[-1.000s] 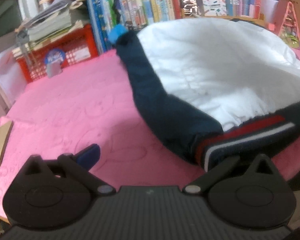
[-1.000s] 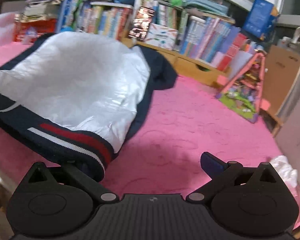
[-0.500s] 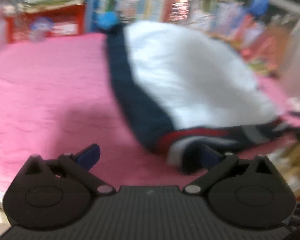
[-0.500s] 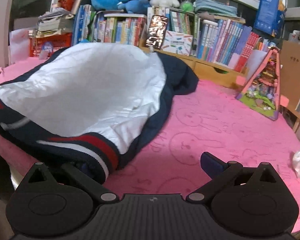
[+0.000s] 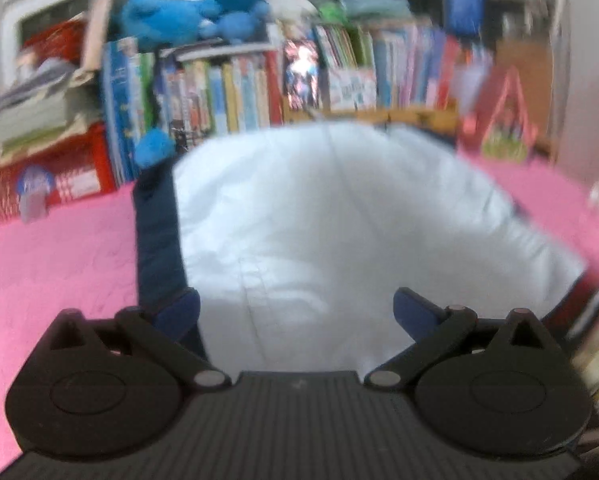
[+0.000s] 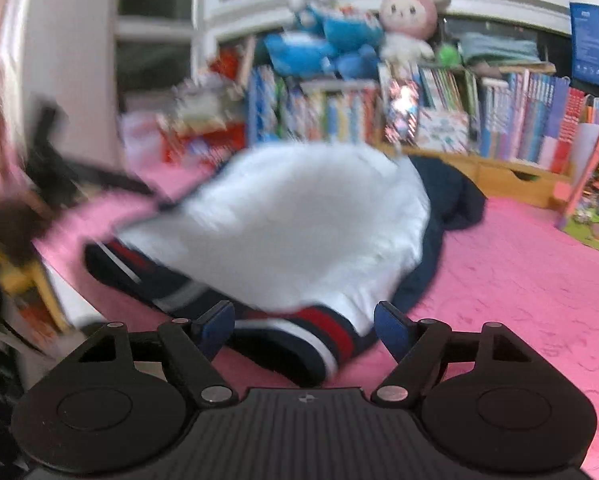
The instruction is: Fold clothes
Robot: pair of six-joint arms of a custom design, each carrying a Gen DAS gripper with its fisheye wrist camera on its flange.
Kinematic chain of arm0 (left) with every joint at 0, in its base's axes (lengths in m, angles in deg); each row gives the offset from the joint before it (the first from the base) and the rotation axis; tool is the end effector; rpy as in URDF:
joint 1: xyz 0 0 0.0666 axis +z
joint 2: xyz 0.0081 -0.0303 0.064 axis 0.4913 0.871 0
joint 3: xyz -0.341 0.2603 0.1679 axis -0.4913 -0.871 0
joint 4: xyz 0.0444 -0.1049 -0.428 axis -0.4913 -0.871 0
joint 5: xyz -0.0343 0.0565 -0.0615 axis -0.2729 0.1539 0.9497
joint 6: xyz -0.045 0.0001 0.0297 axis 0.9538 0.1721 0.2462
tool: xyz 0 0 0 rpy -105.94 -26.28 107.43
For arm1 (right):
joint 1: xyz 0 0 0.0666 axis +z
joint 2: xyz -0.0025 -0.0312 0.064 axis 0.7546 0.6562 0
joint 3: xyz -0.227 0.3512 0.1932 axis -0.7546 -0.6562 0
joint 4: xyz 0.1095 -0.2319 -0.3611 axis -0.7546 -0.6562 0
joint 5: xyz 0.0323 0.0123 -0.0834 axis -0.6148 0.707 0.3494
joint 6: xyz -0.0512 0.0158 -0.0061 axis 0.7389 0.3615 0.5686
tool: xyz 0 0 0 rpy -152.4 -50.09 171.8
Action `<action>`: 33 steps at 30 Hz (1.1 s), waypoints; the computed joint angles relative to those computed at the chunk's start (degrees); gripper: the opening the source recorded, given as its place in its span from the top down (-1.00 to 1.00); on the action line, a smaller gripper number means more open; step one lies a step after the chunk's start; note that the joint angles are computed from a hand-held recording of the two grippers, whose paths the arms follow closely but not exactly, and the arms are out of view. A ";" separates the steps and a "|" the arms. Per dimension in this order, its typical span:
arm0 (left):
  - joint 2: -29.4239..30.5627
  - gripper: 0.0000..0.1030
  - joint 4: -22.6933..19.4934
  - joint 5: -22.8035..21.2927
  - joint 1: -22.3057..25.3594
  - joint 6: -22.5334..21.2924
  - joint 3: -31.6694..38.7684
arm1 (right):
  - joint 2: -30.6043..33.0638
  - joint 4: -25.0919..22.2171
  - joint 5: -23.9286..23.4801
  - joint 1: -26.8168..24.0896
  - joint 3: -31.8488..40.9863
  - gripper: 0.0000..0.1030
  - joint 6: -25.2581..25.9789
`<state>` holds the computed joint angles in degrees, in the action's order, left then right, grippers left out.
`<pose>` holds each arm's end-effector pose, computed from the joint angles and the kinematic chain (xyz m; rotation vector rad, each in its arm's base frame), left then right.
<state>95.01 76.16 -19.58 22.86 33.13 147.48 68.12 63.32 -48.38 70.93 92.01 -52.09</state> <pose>0.7048 -0.0930 0.2910 0.6363 2.0259 -0.2293 0.4828 0.1914 0.3132 -0.1856 1.9766 0.2710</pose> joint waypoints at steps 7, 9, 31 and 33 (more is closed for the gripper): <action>2.06 -1.00 6.12 -10.11 -1.16 -5.57 -3.89 | 7.26 7.54 -0.26 0.88 5.52 -0.34 -9.31; 1.78 -1.00 6.86 -10.17 -0.21 -2.17 -4.95 | 11.80 4.06 2.46 2.60 10.07 -0.03 -7.88; -2.89 -0.91 8.40 -0.61 7.04 9.52 -8.16 | 16.15 1.67 32.92 3.36 10.27 0.00 -1.42; -3.22 -0.93 9.17 1.80 7.48 12.22 -6.49 | 15.44 2.06 30.44 3.21 11.18 -0.01 -1.42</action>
